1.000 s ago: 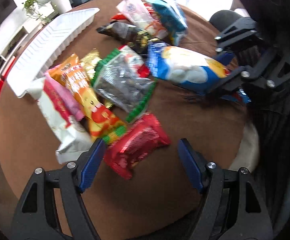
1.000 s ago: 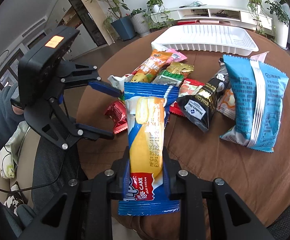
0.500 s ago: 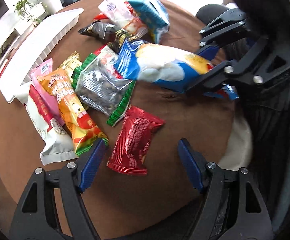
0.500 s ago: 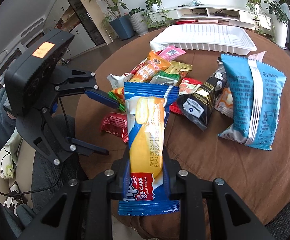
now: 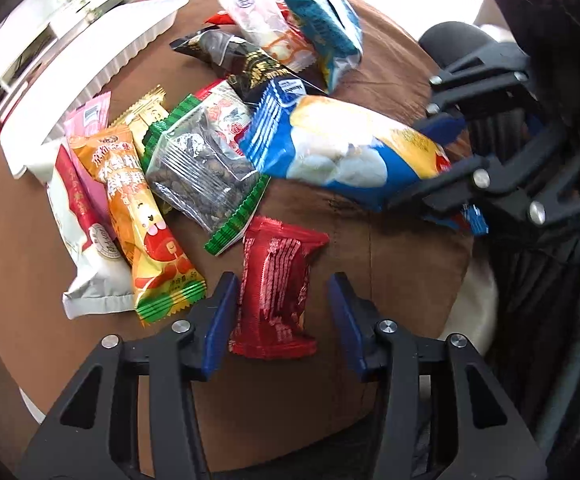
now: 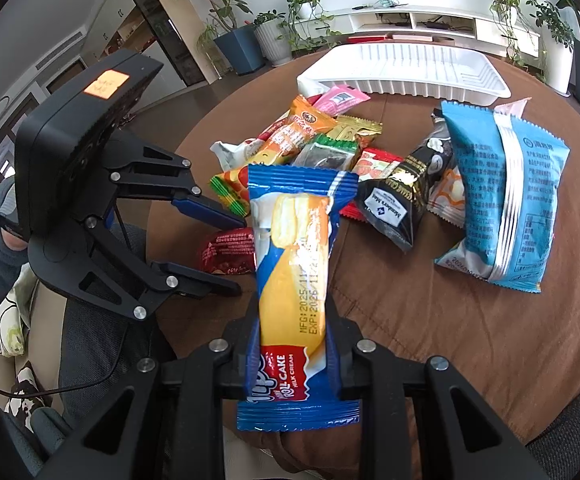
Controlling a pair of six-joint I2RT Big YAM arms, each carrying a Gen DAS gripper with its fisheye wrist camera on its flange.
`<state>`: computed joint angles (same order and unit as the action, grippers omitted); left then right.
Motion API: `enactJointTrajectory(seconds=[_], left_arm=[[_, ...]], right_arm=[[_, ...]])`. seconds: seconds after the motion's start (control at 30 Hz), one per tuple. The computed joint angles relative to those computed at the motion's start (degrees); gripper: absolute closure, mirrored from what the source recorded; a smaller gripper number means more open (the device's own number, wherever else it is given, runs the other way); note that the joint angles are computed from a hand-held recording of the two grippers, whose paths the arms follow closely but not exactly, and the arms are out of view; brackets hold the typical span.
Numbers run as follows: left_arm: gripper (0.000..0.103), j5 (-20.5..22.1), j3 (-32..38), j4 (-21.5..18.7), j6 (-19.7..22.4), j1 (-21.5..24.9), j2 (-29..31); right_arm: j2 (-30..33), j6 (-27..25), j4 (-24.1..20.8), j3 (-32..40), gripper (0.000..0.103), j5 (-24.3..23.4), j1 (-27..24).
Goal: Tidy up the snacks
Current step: 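Close the left gripper on the red wrapped candy and lift it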
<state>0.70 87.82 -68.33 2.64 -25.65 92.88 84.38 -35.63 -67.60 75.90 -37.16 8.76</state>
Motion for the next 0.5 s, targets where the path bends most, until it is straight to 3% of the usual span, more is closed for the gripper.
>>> enactJointTrajectory(seconds=[0.17, 0.23, 0.5], left_arm=[[0.062, 0.3, 1.0, -0.3, -2.0, -0.1, 1.0], [0.073, 0.5, 1.4, -0.9, -2.1, -0.2, 1.2], [0.078, -2.0, -0.4, 0.6, -8.3, -3.2, -0.2]], right_arm=[[-0.2, -0.3, -0.1, 0.0, 0.074, 0.0, -0.1], [-0.2, -0.2, -0.1, 0.0, 0.074, 0.0, -0.2], [-0.8, -0.5, -0.1, -0.4, 0.074, 0.0, -0.2]])
